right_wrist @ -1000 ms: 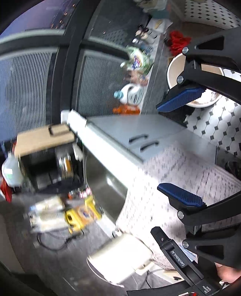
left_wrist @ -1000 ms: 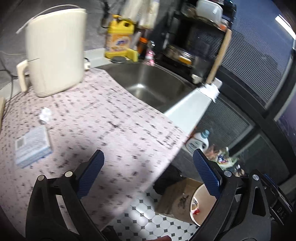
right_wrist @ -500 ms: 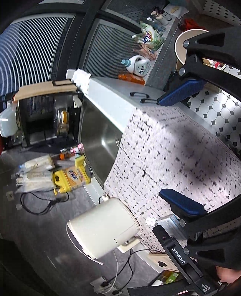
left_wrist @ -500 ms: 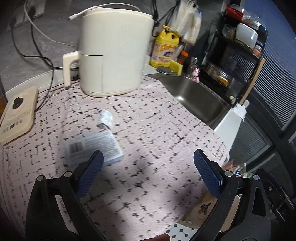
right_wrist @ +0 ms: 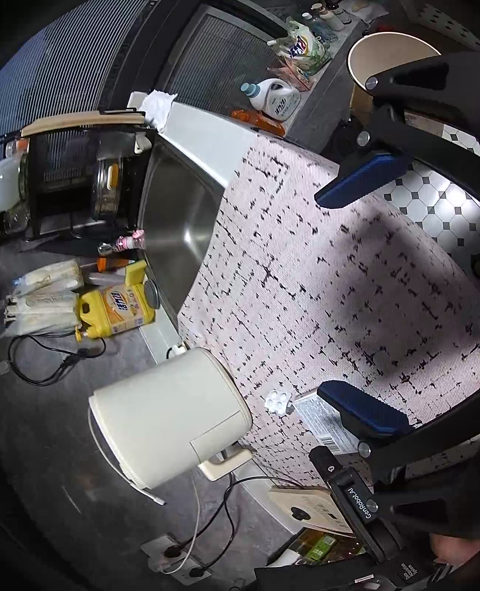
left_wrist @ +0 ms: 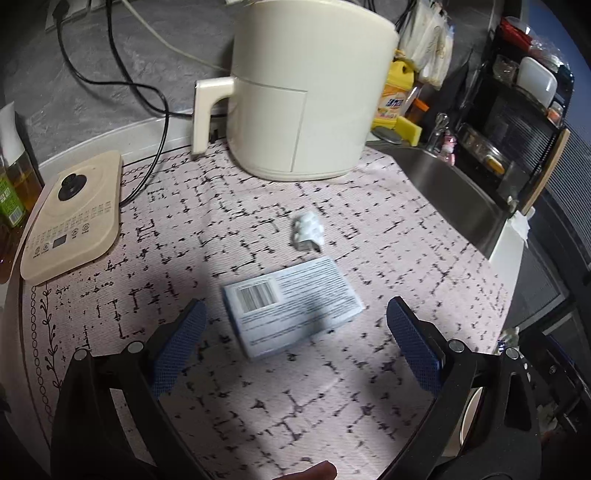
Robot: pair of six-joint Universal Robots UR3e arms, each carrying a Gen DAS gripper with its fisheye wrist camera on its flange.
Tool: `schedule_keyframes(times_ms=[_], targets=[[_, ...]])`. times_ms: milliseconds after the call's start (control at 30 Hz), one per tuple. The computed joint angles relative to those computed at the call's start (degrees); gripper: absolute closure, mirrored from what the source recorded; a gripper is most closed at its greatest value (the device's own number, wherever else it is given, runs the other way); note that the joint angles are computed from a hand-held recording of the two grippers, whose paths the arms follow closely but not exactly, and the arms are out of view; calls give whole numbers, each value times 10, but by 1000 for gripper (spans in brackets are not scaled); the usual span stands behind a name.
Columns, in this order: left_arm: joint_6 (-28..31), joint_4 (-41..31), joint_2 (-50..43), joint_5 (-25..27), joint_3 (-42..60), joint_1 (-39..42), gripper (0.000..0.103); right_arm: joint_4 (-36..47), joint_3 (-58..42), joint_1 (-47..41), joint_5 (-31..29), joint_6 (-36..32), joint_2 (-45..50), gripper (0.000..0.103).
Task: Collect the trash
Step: 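Grasp the blue-and-white box with the left tool while the right tool grasps the white plastic piece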
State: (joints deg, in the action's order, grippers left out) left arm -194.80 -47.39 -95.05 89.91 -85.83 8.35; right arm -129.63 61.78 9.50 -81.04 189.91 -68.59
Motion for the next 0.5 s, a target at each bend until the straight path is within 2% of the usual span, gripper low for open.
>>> schedule_keyframes(times_ms=[167, 500], targets=[[29, 2, -11, -18, -9, 23, 6, 7, -33, 23, -16, 15, 37, 11], [83, 1, -88, -49, 51, 36, 6, 21, -79, 35, -56, 43, 82, 11]])
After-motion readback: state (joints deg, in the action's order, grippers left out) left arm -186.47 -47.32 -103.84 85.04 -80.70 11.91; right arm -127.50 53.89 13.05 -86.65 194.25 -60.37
